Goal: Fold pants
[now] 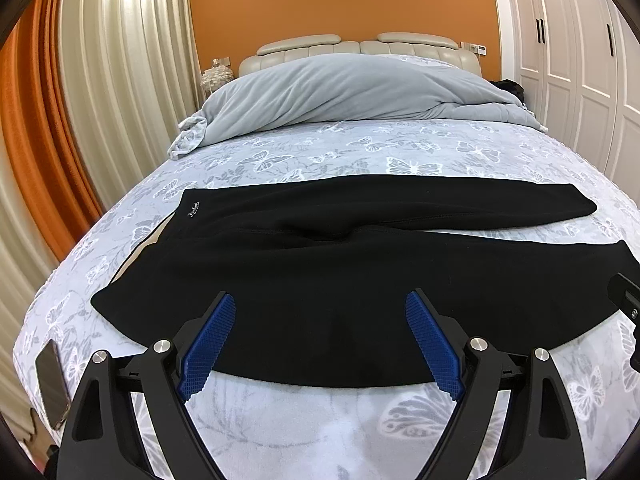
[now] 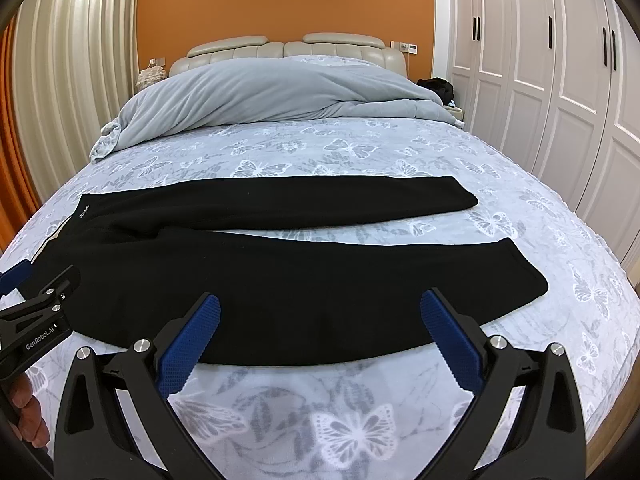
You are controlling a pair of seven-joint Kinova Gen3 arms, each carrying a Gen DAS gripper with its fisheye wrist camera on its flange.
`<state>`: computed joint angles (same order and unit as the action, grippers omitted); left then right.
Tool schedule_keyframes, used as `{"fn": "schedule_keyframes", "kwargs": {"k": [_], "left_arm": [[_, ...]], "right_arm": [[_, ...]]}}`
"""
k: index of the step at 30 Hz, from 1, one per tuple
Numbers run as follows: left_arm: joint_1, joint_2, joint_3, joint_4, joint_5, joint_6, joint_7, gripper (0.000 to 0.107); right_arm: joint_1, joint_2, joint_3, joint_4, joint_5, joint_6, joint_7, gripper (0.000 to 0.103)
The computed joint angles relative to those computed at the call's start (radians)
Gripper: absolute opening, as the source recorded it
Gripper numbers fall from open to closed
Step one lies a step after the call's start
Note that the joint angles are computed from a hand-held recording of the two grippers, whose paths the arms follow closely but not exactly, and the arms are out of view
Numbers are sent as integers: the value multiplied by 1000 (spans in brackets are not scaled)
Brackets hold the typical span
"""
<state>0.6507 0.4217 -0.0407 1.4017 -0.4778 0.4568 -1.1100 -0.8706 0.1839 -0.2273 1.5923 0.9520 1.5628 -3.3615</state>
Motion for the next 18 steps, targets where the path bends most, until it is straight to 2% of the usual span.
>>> {"fn": "schedule_keyframes", "kwargs": {"k": [13, 16, 18], "left_arm": [[2, 7, -6, -8, 11, 10, -6, 85], [-107, 16, 114, -53, 95, 60, -111, 85], [-199, 30, 207, -100, 176, 100, -193, 89]], "right_arm": [[0, 5, 0, -3, -4, -9, -2, 98], [10, -6, 3, -4, -19, -24, 21, 98], [38, -38, 9, 8, -37, -60, 53, 98]]}}
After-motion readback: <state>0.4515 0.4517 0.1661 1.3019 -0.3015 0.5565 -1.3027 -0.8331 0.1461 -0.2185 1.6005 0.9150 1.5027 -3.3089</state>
